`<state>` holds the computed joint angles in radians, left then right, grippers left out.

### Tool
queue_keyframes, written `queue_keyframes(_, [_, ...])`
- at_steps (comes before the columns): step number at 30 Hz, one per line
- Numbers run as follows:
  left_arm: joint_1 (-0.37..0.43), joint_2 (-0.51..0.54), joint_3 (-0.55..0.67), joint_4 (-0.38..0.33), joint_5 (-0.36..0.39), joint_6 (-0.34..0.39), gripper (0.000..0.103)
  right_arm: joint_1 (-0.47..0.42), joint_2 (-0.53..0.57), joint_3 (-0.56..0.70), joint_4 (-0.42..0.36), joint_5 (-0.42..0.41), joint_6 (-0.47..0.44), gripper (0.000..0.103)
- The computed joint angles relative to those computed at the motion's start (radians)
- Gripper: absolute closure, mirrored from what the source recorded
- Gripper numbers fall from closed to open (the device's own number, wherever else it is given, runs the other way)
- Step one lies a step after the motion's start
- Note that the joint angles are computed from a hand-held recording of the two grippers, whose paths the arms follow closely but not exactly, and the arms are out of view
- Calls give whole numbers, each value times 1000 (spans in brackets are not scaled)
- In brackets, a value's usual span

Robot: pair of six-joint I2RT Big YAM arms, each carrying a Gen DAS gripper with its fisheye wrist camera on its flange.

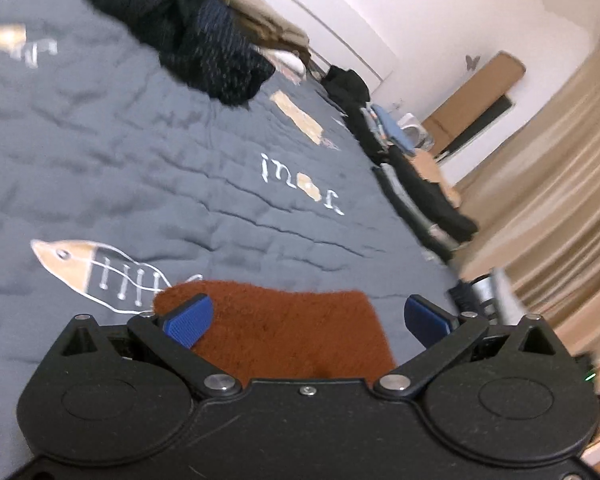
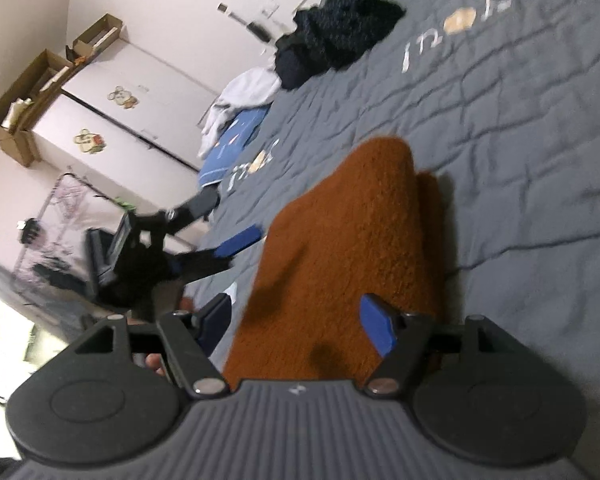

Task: Fold clothes
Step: 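Release the sweater with both grippers and pull them back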

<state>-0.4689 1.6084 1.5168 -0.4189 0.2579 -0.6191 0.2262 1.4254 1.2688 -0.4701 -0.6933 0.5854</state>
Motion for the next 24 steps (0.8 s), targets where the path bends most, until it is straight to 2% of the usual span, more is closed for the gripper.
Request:
queue_keyframes(3, [-44, -37, -6, -51, -118, 94, 0, 26, -27, 14, -47, 111, -39, 28])
queue_keyframes(6, [-83, -41, 28, -150, -215, 164, 0, 61, -52, 38, -128, 231, -105, 23])
queue_keyframes(9, [-108, -58, 26, -221, -258, 130, 0, 86, -70, 42, -183, 284, -106, 23])
queue_keyframes(12, [-126, -84, 3, -288, -259, 92, 0, 118, -98, 29, -217, 355, -108, 23])
queue_keyframes(14, [-145, -101, -11, -319, -298, 86, 0, 145, -115, 22, -239, 417, -134, 23])
queue_keyframes(16, [-169, -132, -48, -322, -355, 84, 0, 174, -133, 14, -253, 485, -167, 23])
queue_keyframes(19, [-206, -169, -83, -352, -410, 115, 0, 202, -153, 13, -282, 538, -216, 23])
queue_keyframes(24, [-268, -214, -112, -381, -509, 165, 0, 227, -185, 3, -318, 543, -193, 23])
